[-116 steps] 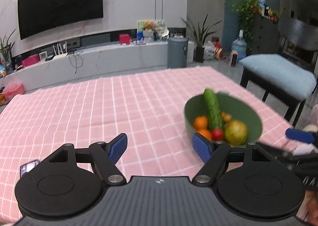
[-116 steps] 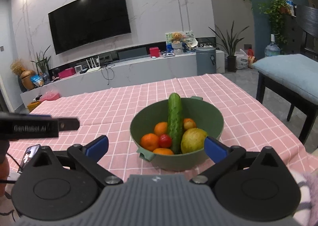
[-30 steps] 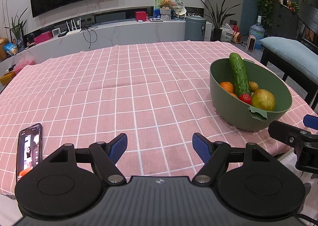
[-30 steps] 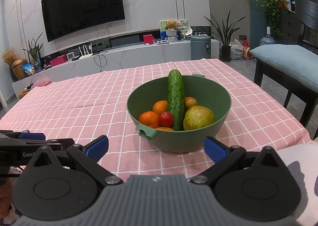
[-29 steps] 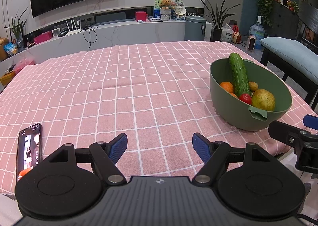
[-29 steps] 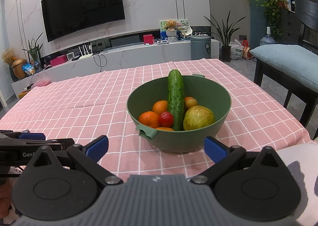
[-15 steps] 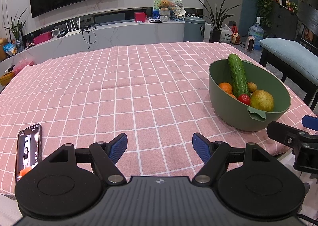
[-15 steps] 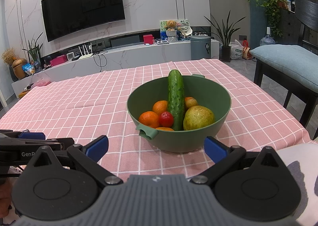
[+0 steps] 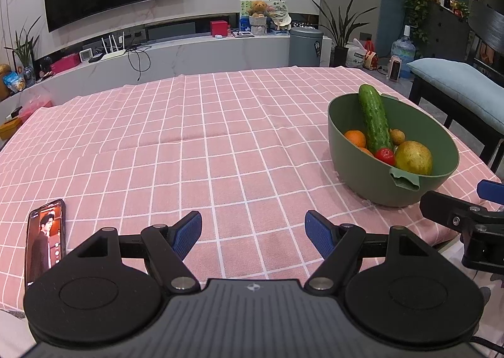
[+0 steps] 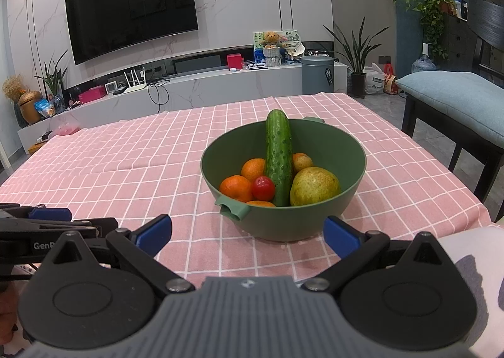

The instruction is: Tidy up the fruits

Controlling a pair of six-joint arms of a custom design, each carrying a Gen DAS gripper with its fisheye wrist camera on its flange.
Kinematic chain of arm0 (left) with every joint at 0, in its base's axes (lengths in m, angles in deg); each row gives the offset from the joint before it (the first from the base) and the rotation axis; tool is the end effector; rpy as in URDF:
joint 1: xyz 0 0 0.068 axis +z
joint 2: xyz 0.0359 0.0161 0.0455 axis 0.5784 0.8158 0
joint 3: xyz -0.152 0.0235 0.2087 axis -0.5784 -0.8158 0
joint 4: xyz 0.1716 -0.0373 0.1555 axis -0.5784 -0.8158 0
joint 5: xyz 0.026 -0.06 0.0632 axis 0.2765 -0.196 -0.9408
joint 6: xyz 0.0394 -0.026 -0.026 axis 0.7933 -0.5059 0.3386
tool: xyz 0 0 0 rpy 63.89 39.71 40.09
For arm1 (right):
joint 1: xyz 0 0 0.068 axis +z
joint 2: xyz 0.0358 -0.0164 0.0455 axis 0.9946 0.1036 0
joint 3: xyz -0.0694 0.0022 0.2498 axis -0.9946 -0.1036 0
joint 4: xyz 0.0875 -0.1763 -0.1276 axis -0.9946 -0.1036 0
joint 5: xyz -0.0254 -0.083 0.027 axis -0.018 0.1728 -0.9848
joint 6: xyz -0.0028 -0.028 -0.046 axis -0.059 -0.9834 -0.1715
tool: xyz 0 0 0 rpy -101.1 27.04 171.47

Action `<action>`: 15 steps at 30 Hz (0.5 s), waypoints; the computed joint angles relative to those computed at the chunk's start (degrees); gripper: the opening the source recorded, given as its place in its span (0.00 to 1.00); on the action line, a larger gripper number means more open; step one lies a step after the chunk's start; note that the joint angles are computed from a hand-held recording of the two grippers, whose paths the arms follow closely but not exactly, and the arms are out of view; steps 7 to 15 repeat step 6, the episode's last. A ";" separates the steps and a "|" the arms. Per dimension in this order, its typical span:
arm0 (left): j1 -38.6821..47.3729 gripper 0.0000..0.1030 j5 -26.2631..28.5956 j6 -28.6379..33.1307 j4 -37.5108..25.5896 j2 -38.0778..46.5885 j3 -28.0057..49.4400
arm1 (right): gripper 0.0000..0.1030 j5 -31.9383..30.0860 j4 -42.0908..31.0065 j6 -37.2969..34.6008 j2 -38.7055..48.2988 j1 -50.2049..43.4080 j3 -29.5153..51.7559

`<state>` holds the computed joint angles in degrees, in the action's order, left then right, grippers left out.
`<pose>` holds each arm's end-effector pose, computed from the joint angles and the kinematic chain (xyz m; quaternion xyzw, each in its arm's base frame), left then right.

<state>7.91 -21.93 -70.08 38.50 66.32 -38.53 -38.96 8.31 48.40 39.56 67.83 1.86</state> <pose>0.3068 -0.1425 0.0501 -0.0349 0.9104 0.0287 0.4112 0.3130 -0.0727 0.0317 -0.0811 0.8769 0.1221 0.4577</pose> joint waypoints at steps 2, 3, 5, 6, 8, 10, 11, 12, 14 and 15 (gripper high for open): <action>-0.02 0.85 0.00 0.01 0.16 0.07 -0.02 | 0.96 0.00 0.00 0.00 0.00 0.00 0.00; 0.01 0.85 0.03 0.04 0.23 0.10 -0.05 | 0.96 -0.02 -0.03 -0.01 0.01 -0.04 0.03; -0.04 0.85 -0.09 0.01 0.18 0.09 -0.03 | 0.96 -0.02 0.02 0.01 0.04 -0.01 0.02; -0.06 0.85 -0.11 0.02 0.16 0.04 -0.07 | 0.96 -0.01 -0.02 -0.03 0.04 -0.03 0.05; -0.06 0.85 -0.11 0.02 0.16 0.04 -0.07 | 0.96 -0.01 -0.02 -0.03 0.04 -0.03 0.05; -0.06 0.85 -0.11 0.02 0.16 0.04 -0.07 | 0.96 -0.01 -0.02 -0.03 0.04 -0.03 0.05; -0.06 0.85 -0.11 0.02 0.16 0.04 -0.07 | 0.96 -0.01 -0.02 -0.03 0.04 -0.03 0.05; -0.06 0.85 -0.11 0.02 0.16 0.04 -0.07 | 0.96 -0.01 -0.02 -0.03 0.04 -0.03 0.05; -0.06 0.85 -0.11 0.02 0.16 0.04 -0.07 | 0.96 -0.01 -0.02 -0.03 0.04 -0.03 0.05; -0.06 0.85 -0.11 0.02 0.16 0.04 -0.07 | 0.96 -0.01 -0.02 -0.03 0.04 -0.03 0.05</action>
